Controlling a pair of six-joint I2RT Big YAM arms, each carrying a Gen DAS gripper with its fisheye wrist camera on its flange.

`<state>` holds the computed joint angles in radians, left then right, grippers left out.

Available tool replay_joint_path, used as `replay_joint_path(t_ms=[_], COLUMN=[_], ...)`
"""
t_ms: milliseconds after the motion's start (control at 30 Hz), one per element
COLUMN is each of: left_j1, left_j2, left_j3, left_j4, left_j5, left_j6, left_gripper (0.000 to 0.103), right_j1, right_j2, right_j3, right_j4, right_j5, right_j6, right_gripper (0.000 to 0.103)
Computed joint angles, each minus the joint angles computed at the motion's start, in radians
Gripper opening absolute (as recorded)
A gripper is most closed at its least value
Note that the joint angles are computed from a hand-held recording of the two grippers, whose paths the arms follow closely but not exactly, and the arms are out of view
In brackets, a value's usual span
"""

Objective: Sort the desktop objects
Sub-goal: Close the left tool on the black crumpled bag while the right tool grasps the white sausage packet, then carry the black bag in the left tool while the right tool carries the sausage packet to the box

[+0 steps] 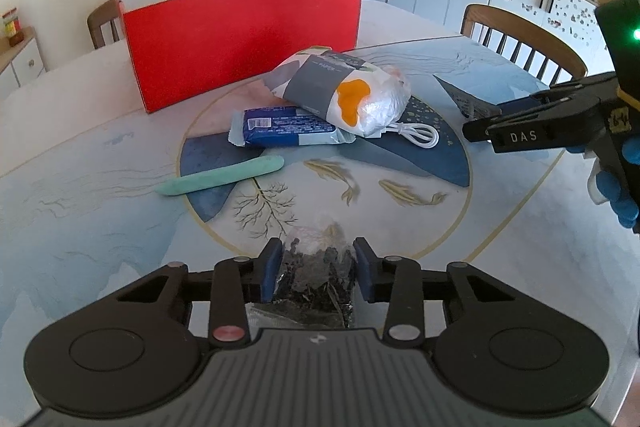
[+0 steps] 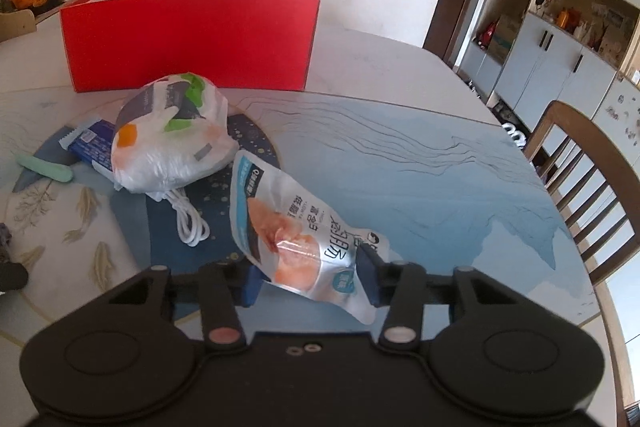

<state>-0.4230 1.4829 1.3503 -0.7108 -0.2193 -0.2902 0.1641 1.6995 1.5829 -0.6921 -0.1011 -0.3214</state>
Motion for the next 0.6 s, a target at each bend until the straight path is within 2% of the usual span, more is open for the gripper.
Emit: replay_joint_path(t_ms=[600], left_j1=[-0.001], left_j2=[-0.008], left_j3=[0.071], left_j4=[-0.034], left_j5=[-0.022], left_j6=[0.012], left_gripper=[0.035], right_j1=[-0.003], right_j2=[-0.046], right_j3=[0.029], right_j4=[-0.04], right_j5=[-0.043], right_j6=[0.018], right_gripper=[0.047])
